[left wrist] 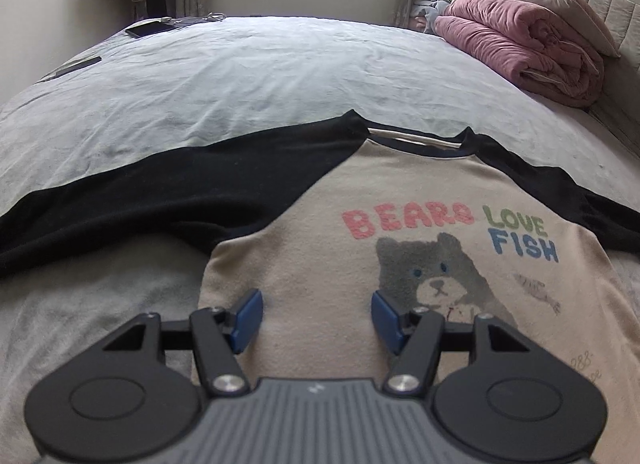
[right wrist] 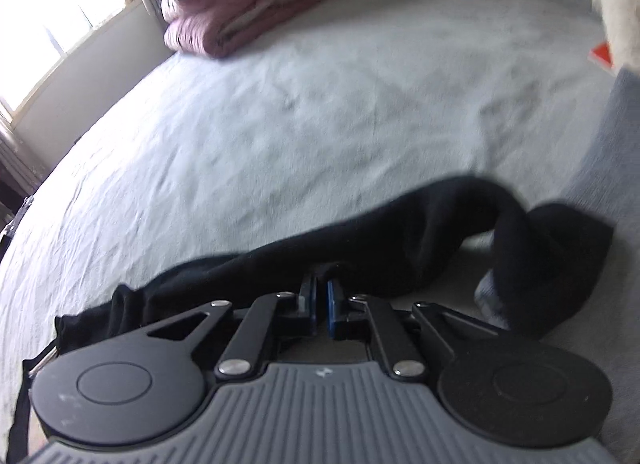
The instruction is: Fold clothes
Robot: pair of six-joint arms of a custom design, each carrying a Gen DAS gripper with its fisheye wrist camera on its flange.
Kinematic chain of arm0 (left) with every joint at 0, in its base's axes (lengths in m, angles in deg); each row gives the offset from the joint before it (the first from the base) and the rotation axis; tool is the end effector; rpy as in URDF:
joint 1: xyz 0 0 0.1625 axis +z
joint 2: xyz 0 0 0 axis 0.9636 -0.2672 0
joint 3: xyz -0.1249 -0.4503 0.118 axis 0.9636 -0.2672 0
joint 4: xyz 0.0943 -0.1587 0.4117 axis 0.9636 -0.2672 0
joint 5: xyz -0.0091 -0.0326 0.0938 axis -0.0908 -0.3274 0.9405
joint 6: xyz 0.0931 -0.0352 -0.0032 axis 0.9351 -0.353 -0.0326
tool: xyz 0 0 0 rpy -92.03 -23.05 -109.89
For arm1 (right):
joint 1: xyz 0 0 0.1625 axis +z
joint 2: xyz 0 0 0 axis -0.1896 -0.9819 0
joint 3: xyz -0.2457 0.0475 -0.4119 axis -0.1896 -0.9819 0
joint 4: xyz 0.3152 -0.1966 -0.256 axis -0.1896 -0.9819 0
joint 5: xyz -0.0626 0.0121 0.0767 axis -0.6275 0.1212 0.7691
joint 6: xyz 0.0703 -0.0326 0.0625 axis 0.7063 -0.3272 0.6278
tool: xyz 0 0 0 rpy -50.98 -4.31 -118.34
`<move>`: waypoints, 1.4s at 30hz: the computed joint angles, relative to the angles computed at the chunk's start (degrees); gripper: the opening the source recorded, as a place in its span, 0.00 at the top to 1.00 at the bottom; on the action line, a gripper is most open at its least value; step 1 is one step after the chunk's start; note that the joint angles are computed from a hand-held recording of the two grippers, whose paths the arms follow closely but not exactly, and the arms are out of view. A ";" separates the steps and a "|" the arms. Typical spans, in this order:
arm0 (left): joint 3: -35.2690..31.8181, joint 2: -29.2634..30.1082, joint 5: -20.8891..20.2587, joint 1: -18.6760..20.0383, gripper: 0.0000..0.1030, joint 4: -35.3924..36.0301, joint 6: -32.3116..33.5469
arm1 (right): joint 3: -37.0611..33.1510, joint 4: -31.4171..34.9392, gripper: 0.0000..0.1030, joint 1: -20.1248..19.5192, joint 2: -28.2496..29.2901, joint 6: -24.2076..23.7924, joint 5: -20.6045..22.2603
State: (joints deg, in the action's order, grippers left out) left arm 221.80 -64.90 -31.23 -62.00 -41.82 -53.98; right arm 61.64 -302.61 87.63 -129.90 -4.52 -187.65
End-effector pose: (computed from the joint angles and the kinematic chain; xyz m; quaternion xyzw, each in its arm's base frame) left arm -0.1140 -0.2434 0.0943 0.0303 0.8431 -0.3968 0.3617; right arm 0.0079 -0.4085 0.2436 -0.0399 -0.8528 0.4441 0.2718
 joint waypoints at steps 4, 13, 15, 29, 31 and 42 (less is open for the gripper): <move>-0.29 1.34 0.22 0.30 0.39 -0.21 0.73 | 0.25 -8.53 0.95 1.51 2.15 -6.18 -1.23; 0.00 0.99 0.25 0.53 0.37 -0.75 2.09 | -1.78 2.24 0.93 -1.10 0.68 -8.81 -1.73; -0.13 1.03 0.33 0.76 0.37 -0.83 2.36 | -1.82 2.41 0.93 -1.27 -0.42 -8.43 -2.00; -0.05 1.57 0.50 0.92 0.36 -1.30 3.14 | -5.68 5.84 0.47 -5.43 -6.92 -18.41 -2.21; -0.09 1.97 0.63 1.03 0.35 -1.53 3.31 | -6.34 5.23 0.47 -5.92 -6.87 -16.64 -4.57; -0.29 3.44 1.17 1.16 0.32 -1.73 3.73 | -0.45 25.92 0.35 -5.89 -22.54 -18.48 4.16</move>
